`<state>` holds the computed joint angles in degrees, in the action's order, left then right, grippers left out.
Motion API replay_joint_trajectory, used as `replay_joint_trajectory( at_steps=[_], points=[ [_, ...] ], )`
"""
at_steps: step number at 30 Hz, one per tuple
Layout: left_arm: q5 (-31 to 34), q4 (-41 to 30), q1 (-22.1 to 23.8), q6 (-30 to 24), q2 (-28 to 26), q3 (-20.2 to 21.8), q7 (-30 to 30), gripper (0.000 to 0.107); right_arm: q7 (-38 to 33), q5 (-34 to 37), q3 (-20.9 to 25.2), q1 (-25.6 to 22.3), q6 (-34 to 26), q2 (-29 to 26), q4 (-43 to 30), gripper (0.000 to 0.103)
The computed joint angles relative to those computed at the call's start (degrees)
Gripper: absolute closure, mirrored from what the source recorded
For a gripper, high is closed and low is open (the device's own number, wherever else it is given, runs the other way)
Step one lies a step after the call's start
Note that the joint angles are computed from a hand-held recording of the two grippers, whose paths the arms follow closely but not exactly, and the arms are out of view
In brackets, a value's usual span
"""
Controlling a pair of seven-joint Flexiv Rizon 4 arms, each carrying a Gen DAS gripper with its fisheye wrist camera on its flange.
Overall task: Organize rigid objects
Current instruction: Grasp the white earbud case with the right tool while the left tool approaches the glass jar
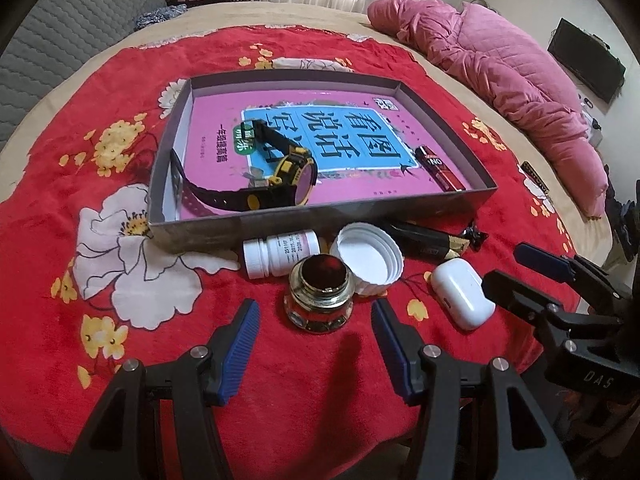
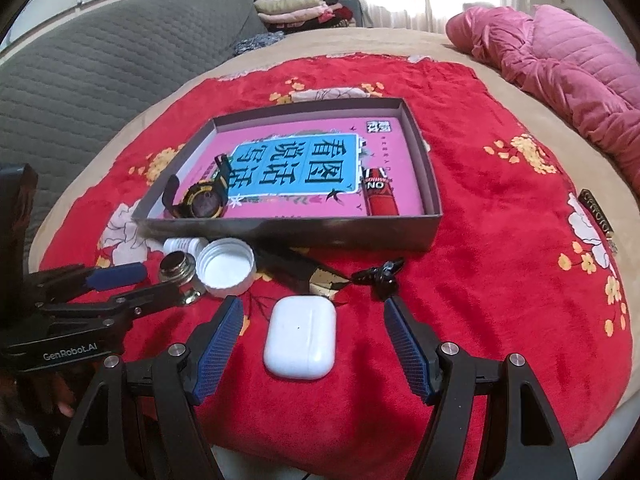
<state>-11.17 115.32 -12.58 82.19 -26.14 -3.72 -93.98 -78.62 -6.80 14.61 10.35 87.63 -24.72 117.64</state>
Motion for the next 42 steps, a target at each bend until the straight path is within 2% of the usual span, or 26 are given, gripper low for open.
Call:
replay_joint_trajectory(
  at_steps=[13,26,32,42],
  points=[
    [-1.77,-0.22,1.13,-1.16,-1.13,-1.61,1.24,0.049,-0.89,0.17,-0.35,1.01,-3.85,-0.98,-1.05,0.029],
    [-0.61,-1.64,0.21,0.60,-3.09,0.06,-0.37,0.049,-2.28,1.21,0.06,1.16,-6.84,-2.09,-2.24,0.029],
    [-2.12,-1.42,2.22,2.40,-3.93,-2.21,0.33,0.053,-2.09,1.31,-0.72,1.90,-7.92,-2.73,-2.85,0.029],
    [-2.01,-2.05,1.04,2.41,-4.50,-1.01,-0.07,0.059,-0.21,-1.34,-3.45,4.44,-7.64,-3.83,-3.11,0.029]
  ],
)
